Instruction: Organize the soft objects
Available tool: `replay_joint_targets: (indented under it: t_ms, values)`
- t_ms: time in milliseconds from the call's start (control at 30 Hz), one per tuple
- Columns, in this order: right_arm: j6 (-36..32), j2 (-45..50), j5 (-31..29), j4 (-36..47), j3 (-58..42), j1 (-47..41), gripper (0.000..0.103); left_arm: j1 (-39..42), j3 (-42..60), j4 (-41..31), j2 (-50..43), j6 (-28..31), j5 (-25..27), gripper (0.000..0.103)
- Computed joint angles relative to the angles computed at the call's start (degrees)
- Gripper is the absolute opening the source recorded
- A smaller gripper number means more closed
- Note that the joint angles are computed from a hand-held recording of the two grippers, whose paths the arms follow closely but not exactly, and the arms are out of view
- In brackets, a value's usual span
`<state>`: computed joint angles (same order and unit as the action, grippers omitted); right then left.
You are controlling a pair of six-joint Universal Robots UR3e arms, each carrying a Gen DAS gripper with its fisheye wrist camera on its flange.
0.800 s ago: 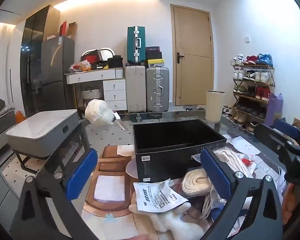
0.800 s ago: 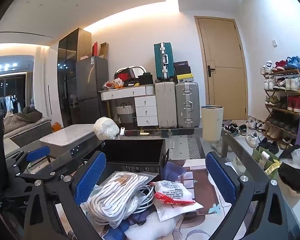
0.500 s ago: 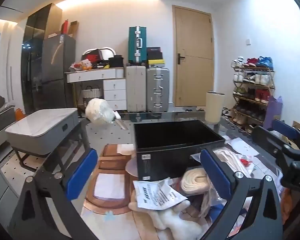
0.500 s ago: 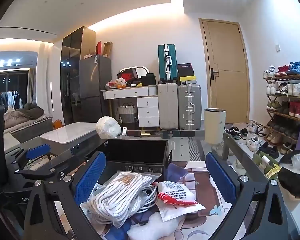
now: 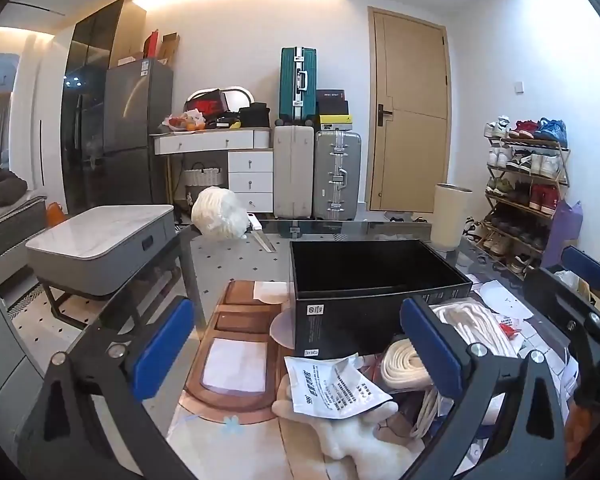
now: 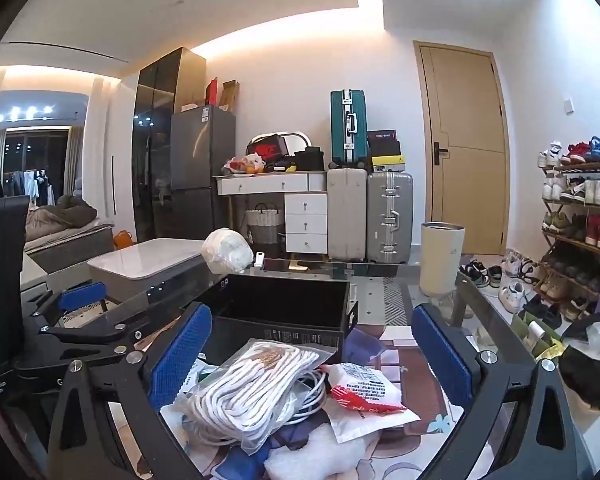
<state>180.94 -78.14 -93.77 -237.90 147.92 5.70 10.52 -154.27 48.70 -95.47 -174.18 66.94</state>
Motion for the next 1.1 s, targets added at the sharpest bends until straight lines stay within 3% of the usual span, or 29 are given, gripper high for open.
replay_joint_targets:
  t_ms: [667,1100]
  values:
    - [-0.9,1.1,-2.5,-1.6,-1.2,3.0,0.102,-4.7,1.9,3.0,-3.2,-0.1,4.6,0.103]
    - [-1.6,1.9,-2.9,-3.5,-0.9,3.7,0.102,-4.3,1.9,3.1,-3.3,-0.2,4.4,0.103]
